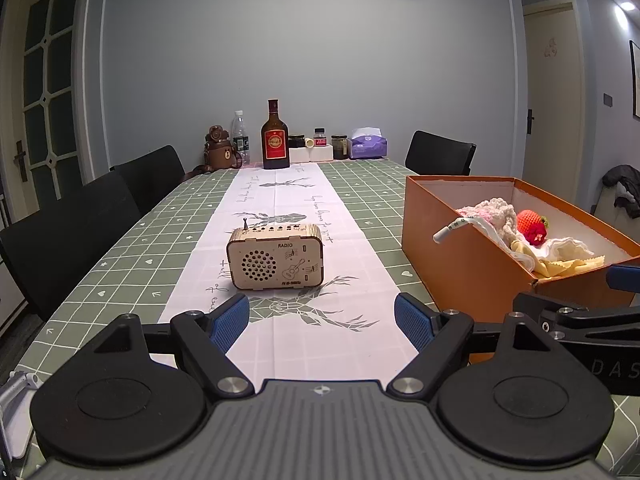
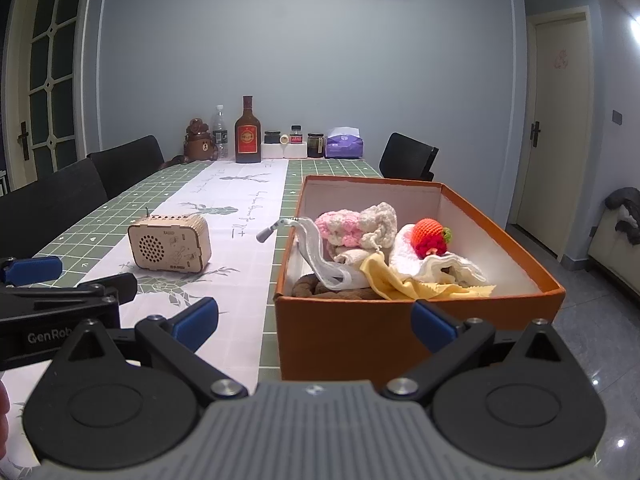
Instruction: Organize soft objects
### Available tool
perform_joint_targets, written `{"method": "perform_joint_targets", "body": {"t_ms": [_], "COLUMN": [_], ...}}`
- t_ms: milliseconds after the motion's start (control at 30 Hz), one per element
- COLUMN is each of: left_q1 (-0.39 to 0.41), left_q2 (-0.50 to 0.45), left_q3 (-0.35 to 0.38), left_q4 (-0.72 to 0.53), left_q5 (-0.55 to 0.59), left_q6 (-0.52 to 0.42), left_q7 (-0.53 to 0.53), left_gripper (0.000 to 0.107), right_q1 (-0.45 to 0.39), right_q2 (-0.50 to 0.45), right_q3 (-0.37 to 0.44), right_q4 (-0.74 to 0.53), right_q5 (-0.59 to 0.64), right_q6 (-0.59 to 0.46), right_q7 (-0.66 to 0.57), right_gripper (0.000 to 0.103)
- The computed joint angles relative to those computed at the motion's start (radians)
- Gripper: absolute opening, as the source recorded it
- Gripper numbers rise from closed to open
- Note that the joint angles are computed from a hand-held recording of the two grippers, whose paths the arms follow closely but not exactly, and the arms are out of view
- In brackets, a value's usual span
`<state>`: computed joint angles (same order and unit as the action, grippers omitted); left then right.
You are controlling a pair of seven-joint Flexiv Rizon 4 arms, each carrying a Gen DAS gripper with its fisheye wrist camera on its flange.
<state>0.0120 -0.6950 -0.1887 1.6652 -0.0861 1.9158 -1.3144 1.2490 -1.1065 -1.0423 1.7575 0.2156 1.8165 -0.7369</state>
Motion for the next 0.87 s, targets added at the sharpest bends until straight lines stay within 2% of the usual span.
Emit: {"method": "perform_joint_targets", "body": {"t_ms": [867], "left_q1": [-0.005], "left_q2": [0.005], "left_q3": [0.011], "left_q4": [0.004], "left_q5": [-0.011], "left_q6": [-0.01], "left_q7": [0.001], "left_gripper": [0.096], "right_q1": [-0.015], "right_q2": [0.009], "right_q3": [0.025], "right_q4": [-0.013], "right_q5": [-0.011], "right_q6": [-0.003], "right_q7": [-0.004], "right_gripper": [0.1]}}
